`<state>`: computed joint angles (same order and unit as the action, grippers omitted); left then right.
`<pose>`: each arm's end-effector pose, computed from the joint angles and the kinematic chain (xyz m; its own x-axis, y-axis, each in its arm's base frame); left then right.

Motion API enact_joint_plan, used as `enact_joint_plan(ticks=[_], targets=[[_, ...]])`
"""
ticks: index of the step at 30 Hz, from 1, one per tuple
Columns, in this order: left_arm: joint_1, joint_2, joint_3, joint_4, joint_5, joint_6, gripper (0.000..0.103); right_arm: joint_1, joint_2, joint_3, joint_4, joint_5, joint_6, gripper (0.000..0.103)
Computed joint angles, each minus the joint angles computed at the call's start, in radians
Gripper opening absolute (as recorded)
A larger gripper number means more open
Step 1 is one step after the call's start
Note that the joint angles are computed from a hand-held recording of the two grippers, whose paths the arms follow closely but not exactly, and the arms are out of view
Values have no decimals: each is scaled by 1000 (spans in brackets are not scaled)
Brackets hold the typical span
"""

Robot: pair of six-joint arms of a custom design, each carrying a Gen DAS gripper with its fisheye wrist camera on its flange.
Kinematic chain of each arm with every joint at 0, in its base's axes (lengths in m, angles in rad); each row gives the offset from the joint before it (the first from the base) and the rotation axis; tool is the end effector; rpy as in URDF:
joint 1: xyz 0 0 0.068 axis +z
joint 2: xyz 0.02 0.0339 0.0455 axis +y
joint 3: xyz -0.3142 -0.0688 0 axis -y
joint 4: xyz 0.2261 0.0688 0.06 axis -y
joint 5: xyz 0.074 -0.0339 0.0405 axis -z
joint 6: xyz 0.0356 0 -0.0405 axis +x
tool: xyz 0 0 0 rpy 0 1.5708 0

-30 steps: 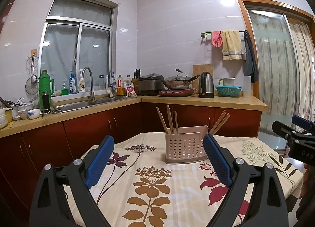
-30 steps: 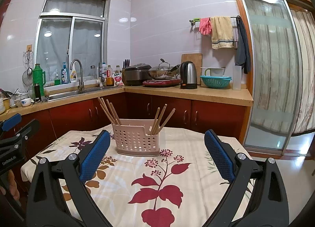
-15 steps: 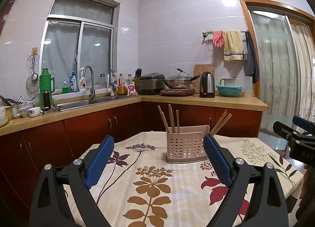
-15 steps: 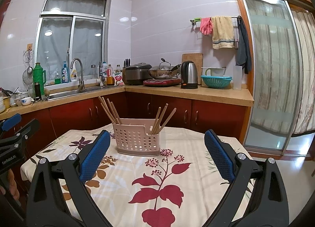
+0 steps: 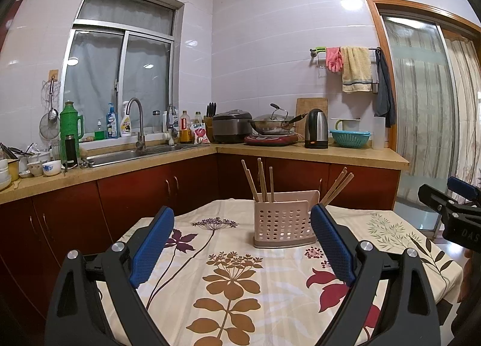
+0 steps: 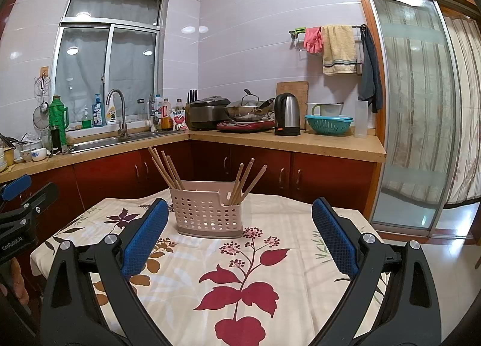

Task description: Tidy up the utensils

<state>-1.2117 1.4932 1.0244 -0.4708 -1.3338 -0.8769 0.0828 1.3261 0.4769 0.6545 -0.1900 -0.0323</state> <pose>0.1284 -0.2435 0.3116 -0.1955 0.0071 -0.9807 -0.2065 0.9773 0.0482 0.2438 0.0270 0.2671 -0.1841 -0.0471 -0.9818 -0.2720 0.9623 0.0048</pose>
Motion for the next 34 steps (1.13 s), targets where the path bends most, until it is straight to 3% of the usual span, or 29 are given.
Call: enact_joint_plan(ticks=[5,12,18,21,25,27,34], targets=[[-13,16,18,-48,-20,-43,90,0,-1,1,-3,0,-2,94],[1,-15,-35,129,-3,89,94,1,1,4,-7,2,-2,94],[8,-11,-33,130,-6,84,95,-4,1,7,-13,-4,-5,94],[14,12,2,37,-21,5,96,-7,5,7,-12,-7,-7,94],[14,24,-2,62,-43,62,96,-2,16,3,1,-2,-8,94],[19,13,-27,135,-39,126,96,-7,18,4,2,-7,-6,94],[60,4,-50,190,10,162,96,-17,57,8,21,-11,-5,94]])
